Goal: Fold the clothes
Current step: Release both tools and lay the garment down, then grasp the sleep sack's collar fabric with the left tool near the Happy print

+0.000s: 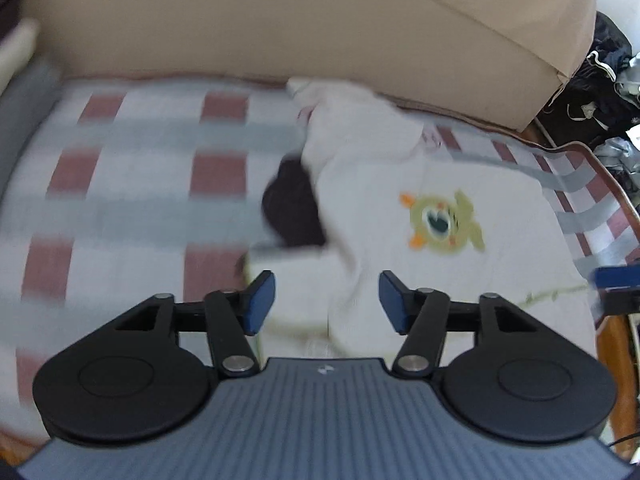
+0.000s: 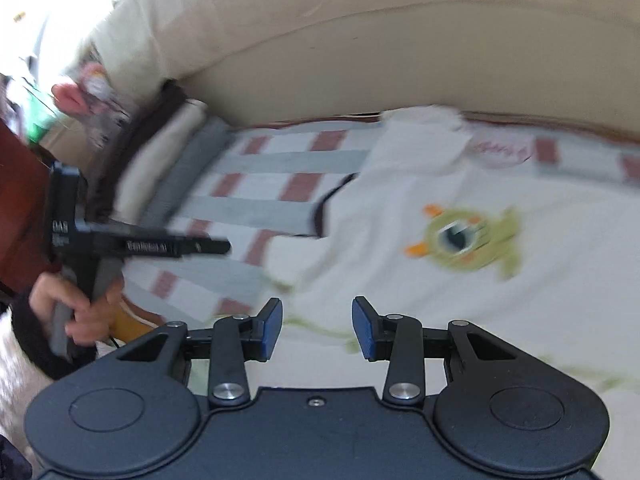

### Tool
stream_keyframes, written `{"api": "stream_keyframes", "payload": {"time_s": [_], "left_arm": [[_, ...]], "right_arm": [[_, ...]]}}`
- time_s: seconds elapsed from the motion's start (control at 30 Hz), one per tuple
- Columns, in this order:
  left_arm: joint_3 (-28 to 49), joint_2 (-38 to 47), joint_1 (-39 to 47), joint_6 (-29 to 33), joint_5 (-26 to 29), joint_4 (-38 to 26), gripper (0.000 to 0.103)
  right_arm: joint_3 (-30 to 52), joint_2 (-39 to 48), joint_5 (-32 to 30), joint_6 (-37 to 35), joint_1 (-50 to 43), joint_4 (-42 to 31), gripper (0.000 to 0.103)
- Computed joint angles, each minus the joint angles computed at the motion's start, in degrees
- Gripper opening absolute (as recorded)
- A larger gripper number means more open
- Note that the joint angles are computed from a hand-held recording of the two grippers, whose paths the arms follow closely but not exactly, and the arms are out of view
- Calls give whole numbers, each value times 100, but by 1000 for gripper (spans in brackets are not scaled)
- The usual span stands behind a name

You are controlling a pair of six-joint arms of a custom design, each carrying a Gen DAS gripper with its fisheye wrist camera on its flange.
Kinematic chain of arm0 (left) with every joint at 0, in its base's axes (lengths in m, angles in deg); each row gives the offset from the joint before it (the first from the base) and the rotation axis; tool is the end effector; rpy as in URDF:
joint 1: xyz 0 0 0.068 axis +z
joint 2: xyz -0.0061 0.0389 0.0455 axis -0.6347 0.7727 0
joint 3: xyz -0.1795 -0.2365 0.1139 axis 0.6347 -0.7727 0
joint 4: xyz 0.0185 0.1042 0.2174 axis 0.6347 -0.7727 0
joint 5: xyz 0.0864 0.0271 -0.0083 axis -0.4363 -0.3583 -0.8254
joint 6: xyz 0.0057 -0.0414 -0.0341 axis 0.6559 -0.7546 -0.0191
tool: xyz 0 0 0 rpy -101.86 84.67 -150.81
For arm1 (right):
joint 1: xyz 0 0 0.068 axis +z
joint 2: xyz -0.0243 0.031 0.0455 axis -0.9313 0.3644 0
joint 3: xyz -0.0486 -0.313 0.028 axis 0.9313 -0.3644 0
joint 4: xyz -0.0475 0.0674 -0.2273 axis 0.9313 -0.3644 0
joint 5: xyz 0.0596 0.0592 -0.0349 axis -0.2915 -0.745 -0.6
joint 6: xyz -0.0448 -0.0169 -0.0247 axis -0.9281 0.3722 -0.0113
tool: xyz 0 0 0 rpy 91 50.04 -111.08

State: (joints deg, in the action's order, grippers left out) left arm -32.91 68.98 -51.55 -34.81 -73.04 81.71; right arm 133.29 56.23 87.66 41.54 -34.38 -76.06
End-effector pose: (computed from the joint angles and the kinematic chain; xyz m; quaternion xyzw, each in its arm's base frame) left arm 0.2735 -0.0684 0.2122 0.0931 0.9406 -0.1697 0.2789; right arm 0.1404 0.0967 0.2930 -0.0529 0.9443 0.1795 0.2706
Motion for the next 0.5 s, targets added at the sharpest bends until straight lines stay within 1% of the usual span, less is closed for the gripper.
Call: {"api": "stream_keyframes", "payload": {"time_s": [0.03,0.07,0.1,0.13,0.17,0.2,0.23,0.27,0.33,0.37,0.43,0.5], "left_arm": [[331,293,-60,42,-82,47,60],[864,763,-72,-16,40,-161,66],[1440,1226,-81,-72,171,-427,67],[2058,1683,-88,-124,305,-741,68],[2507,2078,-145,-222,253,-860,68],[2985,2470,-198,-317,200,-1009,68],[3501,2864,-246,-408,152,-1198,67],[4061,3264,-289,-496,107,-1426,68],[4861,3899,-408,-647,-303,-1497,68],[5268,4186,-477,-763,-630,-1575,67],[5926,4657,-492,-1073,-839,-1586,68],[6695,5166,-505,-1376,-1051,-1682,68]], "right_arm": [[523,205,-75,-452,-349,-587,49],[984,409,-83,-1003,-678,-1015,49],[1412,610,-45,-1598,-981,-1338,54],[1659,768,0,-2100,-1253,-1404,58],[1798,901,37,-2543,-1504,-1314,64],[1820,1011,-24,-2955,-1821,-1094,64],[1734,1103,-144,-3215,-2126,-790,64],[1582,1185,-305,-3319,-2420,-496,64],[1281,1393,-646,-3431,-2988,-17,63],[1170,1465,-761,-3560,-3203,130,63],[1030,1612,-951,-3898,-3602,354,63],[1056,1872,-1116,-4245,-4021,412,63]]}}
